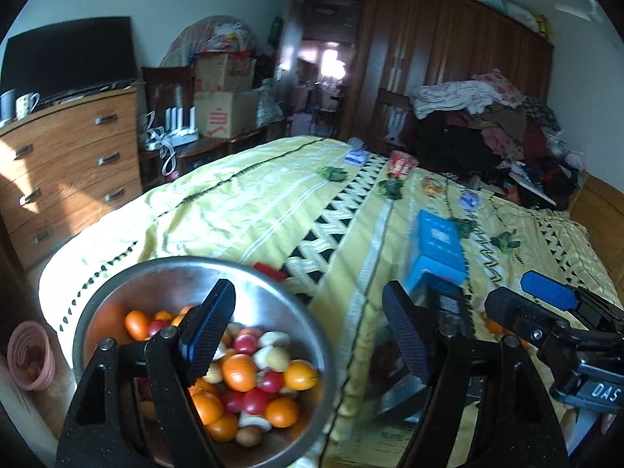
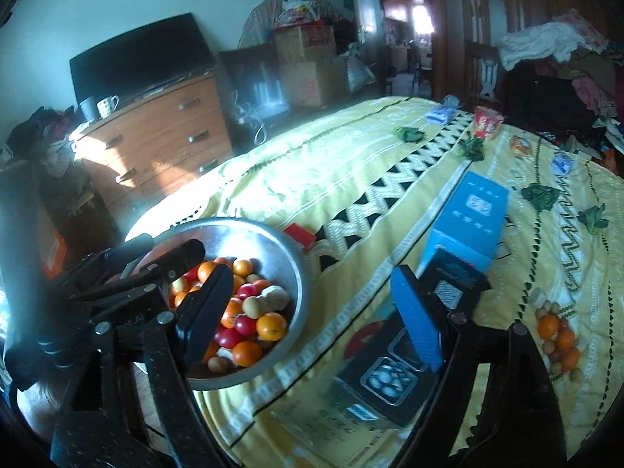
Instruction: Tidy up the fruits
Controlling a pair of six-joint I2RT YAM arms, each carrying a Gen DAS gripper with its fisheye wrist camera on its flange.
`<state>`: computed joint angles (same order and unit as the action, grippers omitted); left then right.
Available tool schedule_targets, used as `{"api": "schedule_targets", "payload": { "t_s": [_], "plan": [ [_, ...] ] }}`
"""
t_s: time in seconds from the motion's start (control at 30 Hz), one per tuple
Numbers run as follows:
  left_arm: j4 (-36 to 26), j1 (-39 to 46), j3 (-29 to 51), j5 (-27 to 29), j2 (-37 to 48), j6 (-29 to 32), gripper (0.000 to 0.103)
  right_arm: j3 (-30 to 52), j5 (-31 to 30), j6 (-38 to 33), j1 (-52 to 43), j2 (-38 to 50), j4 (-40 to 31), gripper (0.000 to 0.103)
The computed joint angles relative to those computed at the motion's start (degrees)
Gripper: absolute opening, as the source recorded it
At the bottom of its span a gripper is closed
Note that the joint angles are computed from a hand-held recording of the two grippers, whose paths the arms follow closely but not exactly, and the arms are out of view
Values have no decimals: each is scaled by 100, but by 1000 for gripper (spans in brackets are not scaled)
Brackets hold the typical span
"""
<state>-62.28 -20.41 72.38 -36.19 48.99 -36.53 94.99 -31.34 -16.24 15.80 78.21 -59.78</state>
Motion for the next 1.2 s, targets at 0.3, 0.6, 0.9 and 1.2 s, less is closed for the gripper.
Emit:
{"api": "schedule_targets", "payload": {
  "t_s": [0.3,0.6,0.9,1.2],
  "plan": [
    [1590,-2651,1055,-378,2596,323,83,-714,-459,-1272,-3627,625,690,96],
    [2558,-2410,1400,1453,5048,70,83,-588,517,-1991,-4493,2731,1166,96],
    [3014,-1907,1570,1837,6322,4,83,-304,310,-2161,-4778,3562,1187,101],
    [3705,-1797,1258,1991,6716,261,101,-507,286,-2230,-4806,3514,1385,103]
  ]
}}
